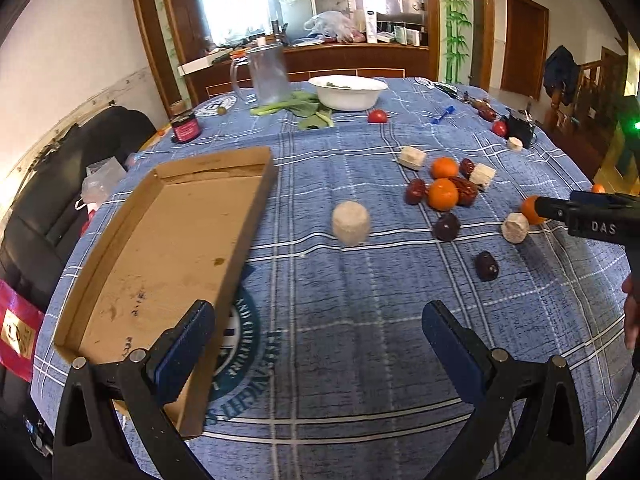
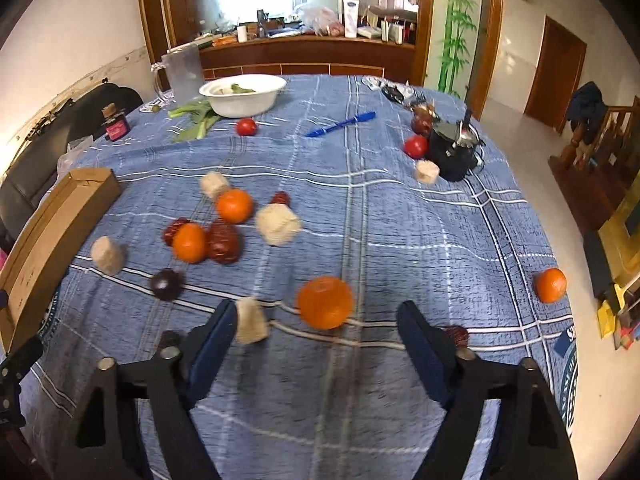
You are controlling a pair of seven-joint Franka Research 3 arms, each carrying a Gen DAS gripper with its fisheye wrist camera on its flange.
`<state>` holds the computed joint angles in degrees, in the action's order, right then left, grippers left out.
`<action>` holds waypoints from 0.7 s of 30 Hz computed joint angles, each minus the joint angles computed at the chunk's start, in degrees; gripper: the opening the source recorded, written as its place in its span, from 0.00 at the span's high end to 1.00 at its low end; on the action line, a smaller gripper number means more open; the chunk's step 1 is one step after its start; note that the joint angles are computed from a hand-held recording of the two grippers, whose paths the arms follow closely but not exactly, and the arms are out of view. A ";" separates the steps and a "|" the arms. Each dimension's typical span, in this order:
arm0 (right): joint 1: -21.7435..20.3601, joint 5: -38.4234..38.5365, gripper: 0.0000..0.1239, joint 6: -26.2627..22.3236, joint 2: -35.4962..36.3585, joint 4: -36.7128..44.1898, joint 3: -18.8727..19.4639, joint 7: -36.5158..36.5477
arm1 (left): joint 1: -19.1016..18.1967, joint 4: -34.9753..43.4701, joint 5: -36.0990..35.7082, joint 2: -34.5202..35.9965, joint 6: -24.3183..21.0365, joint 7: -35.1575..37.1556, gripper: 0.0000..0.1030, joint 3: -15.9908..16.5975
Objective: Organize fruits
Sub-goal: 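Grasp an orange with the right tool while the left tool grasps a round beige bun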
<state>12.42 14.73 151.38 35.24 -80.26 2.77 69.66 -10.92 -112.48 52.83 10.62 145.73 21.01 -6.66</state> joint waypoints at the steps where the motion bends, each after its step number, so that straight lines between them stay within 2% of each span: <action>1: -0.52 0.30 0.39 -1.20 0.85 1.35 0.32 -0.49 | 0.10 0.64 -1.03 0.58 -0.02 0.90 0.00 -0.20; 4: -1.01 -0.07 0.50 -5.32 3.89 6.11 0.36 -1.45 | -0.02 1.98 -3.04 1.75 -0.71 2.70 0.00 -0.31; 6: -1.50 0.28 0.55 -7.94 5.52 8.75 0.86 -2.57 | -0.22 2.61 -3.56 2.20 -1.14 3.02 0.00 -0.08; 8: -1.28 -0.08 0.64 -9.86 7.34 11.63 0.78 -3.31 | -0.22 3.55 -4.43 2.79 -1.60 3.65 0.00 0.13; 11: -1.66 0.63 0.69 -13.33 9.66 15.60 1.44 -4.25 | -0.12 4.90 -5.58 3.65 -1.85 4.34 0.00 0.43; 16: -1.43 0.78 0.71 -13.05 9.57 15.47 1.16 -5.41 | 1.25 8.55 -10.96 6.33 -0.53 9.52 0.00 0.51; 18: -1.49 1.27 0.71 -10.87 8.05 12.91 0.88 -5.10 | 1.82 10.27 -13.65 7.70 -0.04 12.07 0.00 0.51; 21: -2.43 2.62 0.71 -9.47 6.29 10.29 1.63 -6.26 | 4.44 14.06 -22.07 11.26 1.98 20.00 0.00 -0.94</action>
<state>9.99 17.35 141.91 41.53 -69.97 4.39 63.40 -6.48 -98.42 30.75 21.88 147.70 41.01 -7.60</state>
